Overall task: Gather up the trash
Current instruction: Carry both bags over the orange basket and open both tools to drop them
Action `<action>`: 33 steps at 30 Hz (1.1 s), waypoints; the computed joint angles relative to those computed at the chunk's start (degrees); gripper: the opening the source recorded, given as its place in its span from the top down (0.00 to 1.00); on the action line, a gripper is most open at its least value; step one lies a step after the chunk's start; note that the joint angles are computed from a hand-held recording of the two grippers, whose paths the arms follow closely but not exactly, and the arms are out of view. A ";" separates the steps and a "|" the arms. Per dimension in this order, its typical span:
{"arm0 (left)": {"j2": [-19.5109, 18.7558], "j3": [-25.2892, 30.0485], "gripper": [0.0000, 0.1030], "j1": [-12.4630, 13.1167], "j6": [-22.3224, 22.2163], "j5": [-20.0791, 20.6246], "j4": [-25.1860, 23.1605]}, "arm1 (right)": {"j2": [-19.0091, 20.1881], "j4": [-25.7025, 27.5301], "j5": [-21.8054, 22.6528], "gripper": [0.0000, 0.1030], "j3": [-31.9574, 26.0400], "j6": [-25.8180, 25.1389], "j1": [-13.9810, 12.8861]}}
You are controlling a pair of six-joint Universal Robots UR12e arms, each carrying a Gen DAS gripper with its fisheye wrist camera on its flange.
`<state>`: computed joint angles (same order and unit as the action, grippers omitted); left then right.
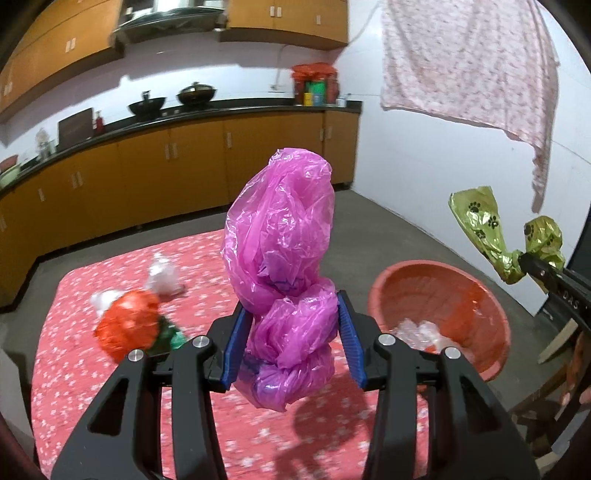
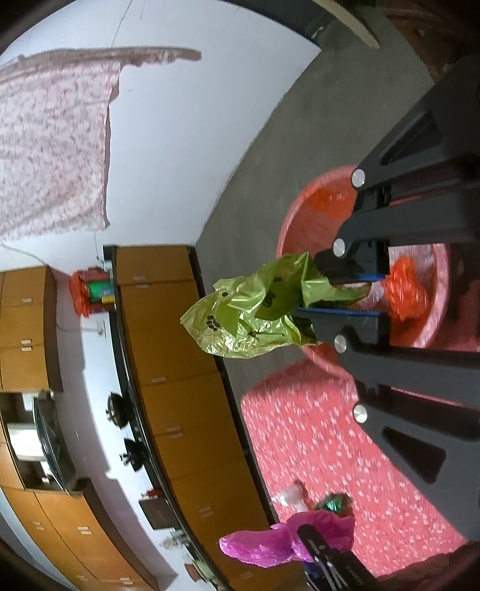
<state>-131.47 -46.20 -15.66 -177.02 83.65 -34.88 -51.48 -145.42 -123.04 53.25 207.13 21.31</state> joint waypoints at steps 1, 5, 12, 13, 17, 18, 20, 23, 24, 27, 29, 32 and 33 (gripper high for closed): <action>-0.28 0.47 0.55 -0.20 0.18 -0.44 -0.31 | -0.45 -0.18 -0.69 0.89 0.76 0.32 -0.09; -1.62 2.75 0.55 -1.07 1.14 -2.54 -1.84 | -1.64 -0.54 -2.27 0.89 2.93 1.43 -0.55; -3.75 6.29 0.55 -2.29 3.30 -5.28 -4.37 | -2.59 -0.51 -3.22 0.89 5.19 3.94 -1.29; -3.98 6.58 0.55 -2.45 3.51 -5.49 -4.60 | -2.68 -0.47 -3.24 0.89 5.48 4.29 -1.36; -5.21 8.39 0.55 -2.95 4.33 -6.45 -6.02 | -2.97 -0.24 -2.78 0.89 6.36 5.33 -1.89; -5.36 8.55 0.55 -3.03 4.45 -6.60 -6.12 | -2.96 -0.19 -2.79 0.89 6.40 5.42 -1.94; -5.70 8.89 0.55 -3.28 4.82 -6.79 -6.26 | -2.93 -0.25 -2.96 0.89 6.52 5.51 -1.99; -5.98 9.25 0.55 -3.36 5.16 -7.43 -6.77 | -2.90 -0.48 -3.15 0.89 6.64 5.58 -2.10; -6.04 9.34 0.55 -3.39 5.28 -7.56 -6.93 | -2.89 -0.40 -3.08 0.89 6.61 5.60 -2.09; -6.38 9.79 0.55 -3.64 5.57 -7.82 -7.37 | -3.01 -0.46 -2.89 0.89 6.92 5.68 -2.20; -6.58 10.15 0.55 -3.76 5.74 -7.90 -7.73 | -3.07 -0.50 -2.65 0.89 6.98 5.82 -2.30; -6.89 10.70 0.55 -3.83 5.83 -8.34 -8.39 | -3.14 -0.51 -2.29 0.89 7.10 6.00 -2.48; -7.02 10.92 0.55 -3.89 5.94 -8.45 -8.55 | -3.15 -0.57 -2.21 0.89 7.14 5.95 -2.51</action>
